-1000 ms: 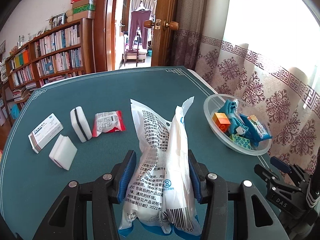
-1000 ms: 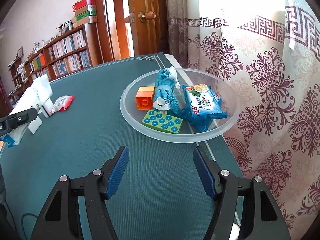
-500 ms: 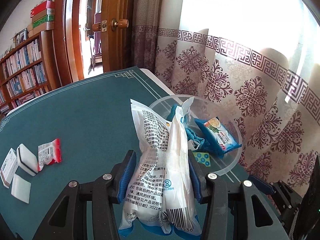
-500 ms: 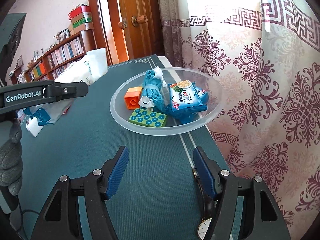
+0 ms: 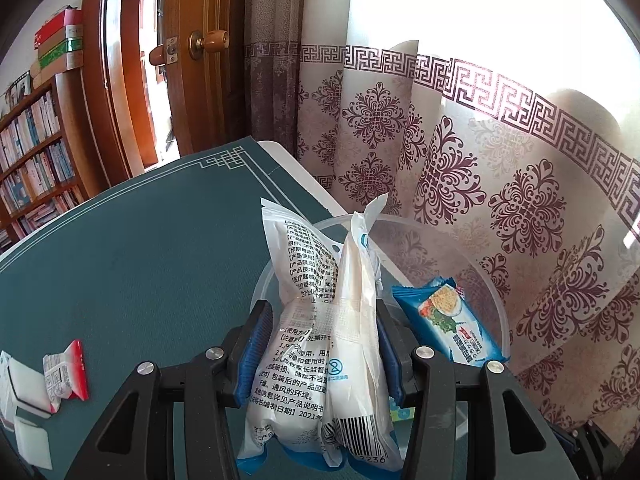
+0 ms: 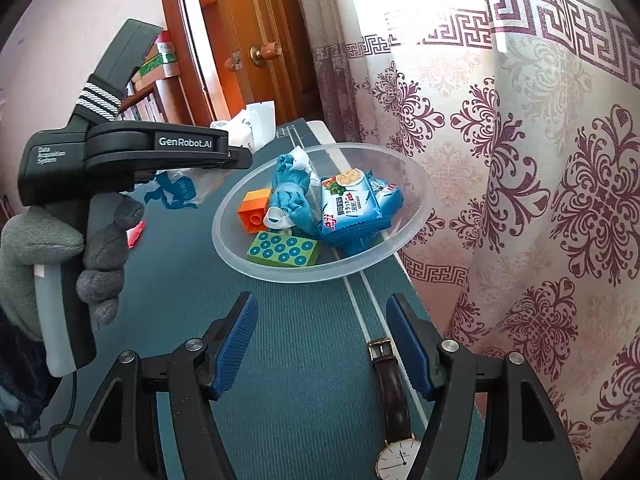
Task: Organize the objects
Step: 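Lower the white medicine bag into the clear bowl and open the left tool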
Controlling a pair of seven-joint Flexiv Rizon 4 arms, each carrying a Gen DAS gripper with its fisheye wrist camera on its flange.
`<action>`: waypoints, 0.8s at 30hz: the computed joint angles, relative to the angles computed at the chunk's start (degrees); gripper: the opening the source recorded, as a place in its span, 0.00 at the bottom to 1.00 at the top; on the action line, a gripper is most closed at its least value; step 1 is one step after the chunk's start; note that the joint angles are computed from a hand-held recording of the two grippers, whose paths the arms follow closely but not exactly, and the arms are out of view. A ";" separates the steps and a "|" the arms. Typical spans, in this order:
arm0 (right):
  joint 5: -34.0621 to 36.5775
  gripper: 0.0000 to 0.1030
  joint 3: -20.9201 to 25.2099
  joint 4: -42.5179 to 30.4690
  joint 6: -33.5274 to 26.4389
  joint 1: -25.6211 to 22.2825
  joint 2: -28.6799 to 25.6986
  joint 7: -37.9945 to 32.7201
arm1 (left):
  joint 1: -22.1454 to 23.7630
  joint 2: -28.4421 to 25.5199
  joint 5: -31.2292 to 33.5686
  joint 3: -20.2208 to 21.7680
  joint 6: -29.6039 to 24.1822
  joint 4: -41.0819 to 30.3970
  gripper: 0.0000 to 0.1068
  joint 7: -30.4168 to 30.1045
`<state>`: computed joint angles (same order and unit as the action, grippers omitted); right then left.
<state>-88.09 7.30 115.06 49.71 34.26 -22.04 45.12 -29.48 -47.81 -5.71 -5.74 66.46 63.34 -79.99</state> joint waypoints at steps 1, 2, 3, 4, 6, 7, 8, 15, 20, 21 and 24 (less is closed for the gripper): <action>-0.06 0.66 -0.01 0.05 0.09 -0.06 0.06 0.18 | -0.18 -1.08 0.17 0.07 -0.63 -1.85 0.49 0.46; -0.11 0.66 0.00 0.06 0.17 -0.10 0.08 0.29 | -0.40 -2.18 0.37 0.20 -1.25 -3.75 0.49 0.89; -0.19 0.66 0.00 0.10 0.25 -0.13 0.12 0.42 | -0.65 -3.23 0.53 0.36 -1.92 -5.60 0.49 1.27; -0.21 0.66 0.01 0.08 0.22 -0.12 0.08 0.40 | -0.86 -4.28 0.65 0.39 -2.74 -7.48 0.49 1.83; -0.30 0.66 0.03 0.08 0.21 -0.09 0.07 0.40 | -1.19 -6.33 0.78 0.10 -4.30 -10.97 0.49 3.54; -0.32 0.66 0.04 0.03 0.17 -0.06 0.04 0.38 | -1.31 -7.14 0.81 -0.16 -4.75 -12.23 0.49 4.60; -0.31 0.66 0.04 -0.01 0.11 -0.03 0.01 0.33 | -1.37 -7.84 0.79 -0.53 -5.11 -13.22 0.49 5.89; 0.37 0.66 -0.03 -0.34 0.71 0.05 -0.62 -0.20 | -0.99 -8.44 -0.41 -1.70 -0.97 -11.99 0.80 8.65; 0.48 0.66 -0.18 -0.33 0.61 0.22 -0.62 -0.15 | 0.47 -6.02 -2.80 -2.86 1.53 -7.52 0.82 8.76; 0.52 0.66 -0.18 -0.34 0.59 0.25 -0.63 -0.23 | 0.91 -5.34 -3.33 -3.32 2.27 -6.27 0.83 8.75; 0.68 0.66 -0.16 -0.32 0.64 0.28 -0.61 -0.29 | 2.00 -3.25 -4.59 -4.13 5.04 -2.39 0.85 8.44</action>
